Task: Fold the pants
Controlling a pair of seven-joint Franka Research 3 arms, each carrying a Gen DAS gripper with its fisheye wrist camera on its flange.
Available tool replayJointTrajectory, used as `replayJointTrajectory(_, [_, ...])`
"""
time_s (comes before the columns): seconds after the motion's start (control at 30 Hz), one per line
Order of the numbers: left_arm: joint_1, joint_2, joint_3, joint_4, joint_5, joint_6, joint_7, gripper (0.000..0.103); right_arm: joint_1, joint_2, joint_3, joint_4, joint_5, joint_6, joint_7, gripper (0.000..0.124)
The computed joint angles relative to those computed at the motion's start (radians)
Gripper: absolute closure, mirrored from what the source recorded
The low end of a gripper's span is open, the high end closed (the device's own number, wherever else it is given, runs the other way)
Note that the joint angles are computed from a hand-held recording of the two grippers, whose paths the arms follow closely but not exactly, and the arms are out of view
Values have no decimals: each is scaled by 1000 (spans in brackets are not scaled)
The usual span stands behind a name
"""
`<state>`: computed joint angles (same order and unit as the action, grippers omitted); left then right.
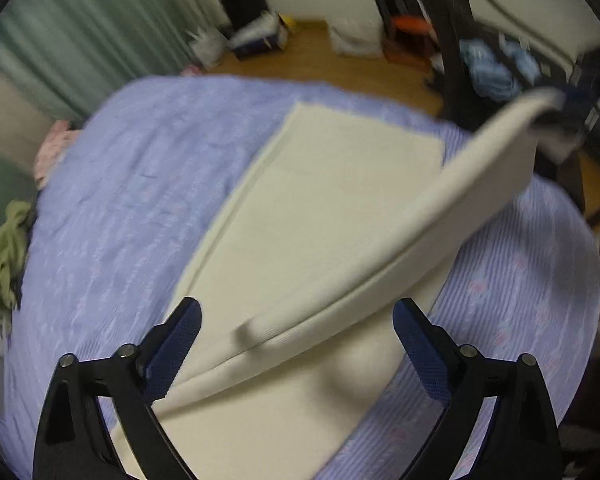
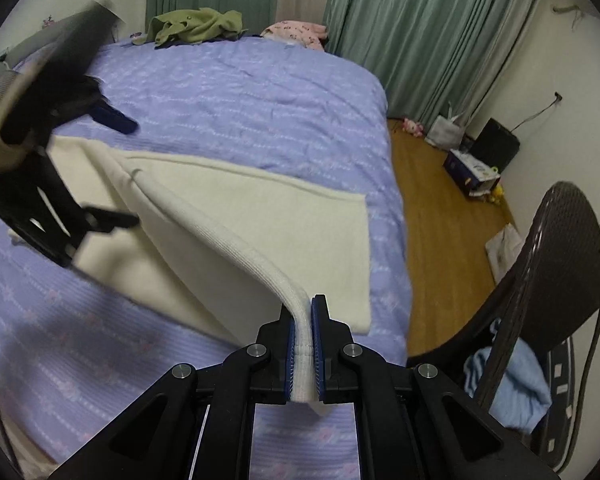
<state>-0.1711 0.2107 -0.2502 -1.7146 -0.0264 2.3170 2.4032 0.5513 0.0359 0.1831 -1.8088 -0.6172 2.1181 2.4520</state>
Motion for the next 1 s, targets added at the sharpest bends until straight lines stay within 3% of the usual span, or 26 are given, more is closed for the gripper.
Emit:
replayJointTrajectory(0.03, [-13,27,4,22,37,-4,-19,48,-3,2,-3,4,-7,0,-1,116])
replayJointTrajectory(0.07, [-21,39,8,30,64,1,-42,73,-6,7,-7,15,-17,-4,-2,116])
replayJointTrajectory(0.13, [-24,68,10,64,75,2,-84,83,-16,8,-17,25,-28,-2,-8,116])
replayJointTrajectory(0.37, [-42,235,21,305,98,-10,-282,87,-75,126,-84,135,-17,72,-113,116])
replayJointTrajectory(0.5, [-84,363,41,448,182,-23,-354,89,-121,268,-134,267,122,109,-257,116])
replayJointTrajectory(0.67, [-118,501,67,572,256,4,-414,92,-142,476,-189,480,245,74,-408,117])
replayJointTrajectory(0.9, [-142,663,83,774,276,-51,-437,92,-118,665,-258,690,306,19,-459,117])
replayJointTrajectory(0.97, [-150,671,96,773,287,-36,-461,84,-119,713,-270,748,324,1,-464,109])
replayJointTrajectory(1.0, [-155,684,102,794,290,-48,-475,82,-113,733,-283,773,323,-16,-453,94])
